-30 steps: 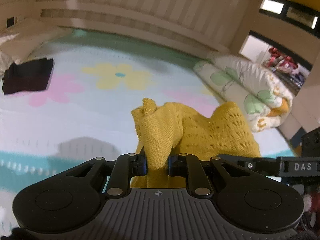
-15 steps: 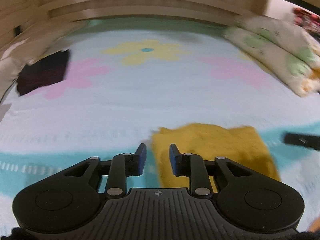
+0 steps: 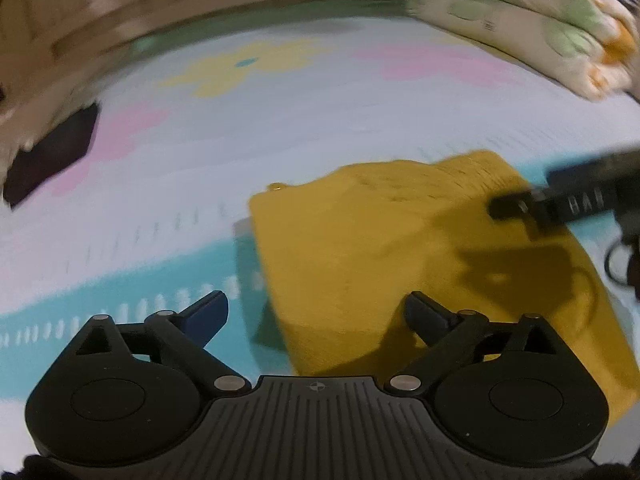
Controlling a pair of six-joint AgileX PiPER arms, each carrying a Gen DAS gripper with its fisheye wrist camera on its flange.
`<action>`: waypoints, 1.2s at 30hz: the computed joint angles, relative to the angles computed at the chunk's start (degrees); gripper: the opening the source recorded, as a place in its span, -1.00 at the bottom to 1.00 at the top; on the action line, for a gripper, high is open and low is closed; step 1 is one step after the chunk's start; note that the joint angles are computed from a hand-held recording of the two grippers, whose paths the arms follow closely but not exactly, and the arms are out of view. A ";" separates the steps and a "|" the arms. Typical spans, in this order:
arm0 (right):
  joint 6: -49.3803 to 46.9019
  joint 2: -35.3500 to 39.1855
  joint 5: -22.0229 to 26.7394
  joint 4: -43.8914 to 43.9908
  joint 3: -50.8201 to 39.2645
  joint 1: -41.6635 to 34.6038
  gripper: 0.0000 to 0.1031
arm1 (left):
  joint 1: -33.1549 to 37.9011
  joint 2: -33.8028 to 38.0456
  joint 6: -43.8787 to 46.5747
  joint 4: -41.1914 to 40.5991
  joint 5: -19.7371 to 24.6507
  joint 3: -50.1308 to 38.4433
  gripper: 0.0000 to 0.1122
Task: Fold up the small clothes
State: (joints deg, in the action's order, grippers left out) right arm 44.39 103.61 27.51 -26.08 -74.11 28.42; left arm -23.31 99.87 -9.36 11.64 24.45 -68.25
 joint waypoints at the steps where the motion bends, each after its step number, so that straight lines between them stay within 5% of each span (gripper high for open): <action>1: 0.32 0.49 0.07 0.66 0.32 -0.57 0.99 | 0.48 0.63 0.12 -1.09 0.75 -1.05 0.76; 11: -1.71 -9.72 -6.22 9.11 9.27 -0.84 0.99 | -2.37 -8.02 -6.11 4.57 2.02 3.85 0.72; 15: -4.24 -15.98 -4.31 12.92 14.21 1.58 0.99 | -3.47 -12.98 -3.96 3.00 2.41 9.25 0.72; 25: 8.52 -21.00 5.77 0.71 23.55 11.87 0.99 | -3.04 -15.51 -9.90 1.74 3.78 16.71 0.73; 36: 32.47 -25.95 10.84 -17.82 27.34 23.32 0.99 | -9.08 -23.57 -32.37 16.85 3.64 23.22 0.72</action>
